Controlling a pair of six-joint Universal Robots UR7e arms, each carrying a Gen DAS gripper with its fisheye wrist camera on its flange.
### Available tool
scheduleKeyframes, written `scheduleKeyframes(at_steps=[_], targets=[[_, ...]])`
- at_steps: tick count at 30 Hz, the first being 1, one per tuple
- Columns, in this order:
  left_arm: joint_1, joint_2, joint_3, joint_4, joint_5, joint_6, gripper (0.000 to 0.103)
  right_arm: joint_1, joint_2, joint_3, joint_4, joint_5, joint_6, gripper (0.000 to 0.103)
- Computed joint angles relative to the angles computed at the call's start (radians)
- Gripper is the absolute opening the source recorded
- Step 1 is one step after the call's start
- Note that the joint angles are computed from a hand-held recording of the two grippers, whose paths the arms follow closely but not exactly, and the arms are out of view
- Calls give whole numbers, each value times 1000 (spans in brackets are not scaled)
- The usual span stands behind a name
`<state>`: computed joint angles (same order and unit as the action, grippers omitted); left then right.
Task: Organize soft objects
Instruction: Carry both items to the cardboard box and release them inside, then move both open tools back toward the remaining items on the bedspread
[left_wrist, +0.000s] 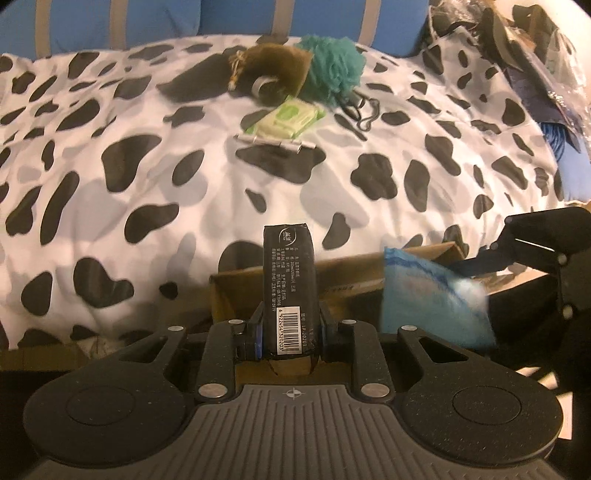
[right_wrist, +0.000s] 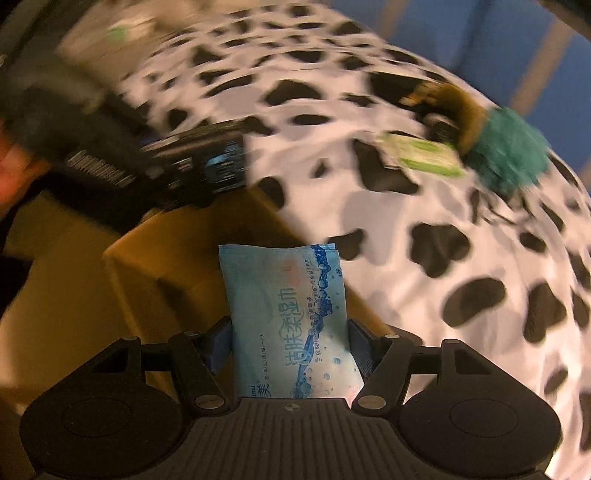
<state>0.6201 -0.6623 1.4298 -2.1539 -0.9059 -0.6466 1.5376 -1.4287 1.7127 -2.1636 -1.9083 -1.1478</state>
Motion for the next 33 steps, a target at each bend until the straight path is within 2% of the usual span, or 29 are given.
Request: scheduleKeyframes(at_steps=[1,2,3,4,7,14,23,33], targets=[[1,2,-5,20,-1,-10,27,4,-4,13,-14,-4,-31,79],[3,7,-15,44,-7,-18,27,7,-10,29,-34,-5,-61,90],[7,13,-30,78,-13,-29,33,9,-11,31,-38,0,-72,95],[10,18,-41,102,-17,-38,45,9,-10,28,-32,6,-72,99],[11,16,-43,123,-10,-59,64,9,-5,20,-34,7,-59,99],[18,21,-59,151,-14,-98,66,13,5,27,-69,-34,-63,100],[20,32,-78,176,-16,-101,66,12,22,8,-70,-53,7,103],[23,41,-94,194,-14,-111,66,17,67,0,-135,-200,104,103]])
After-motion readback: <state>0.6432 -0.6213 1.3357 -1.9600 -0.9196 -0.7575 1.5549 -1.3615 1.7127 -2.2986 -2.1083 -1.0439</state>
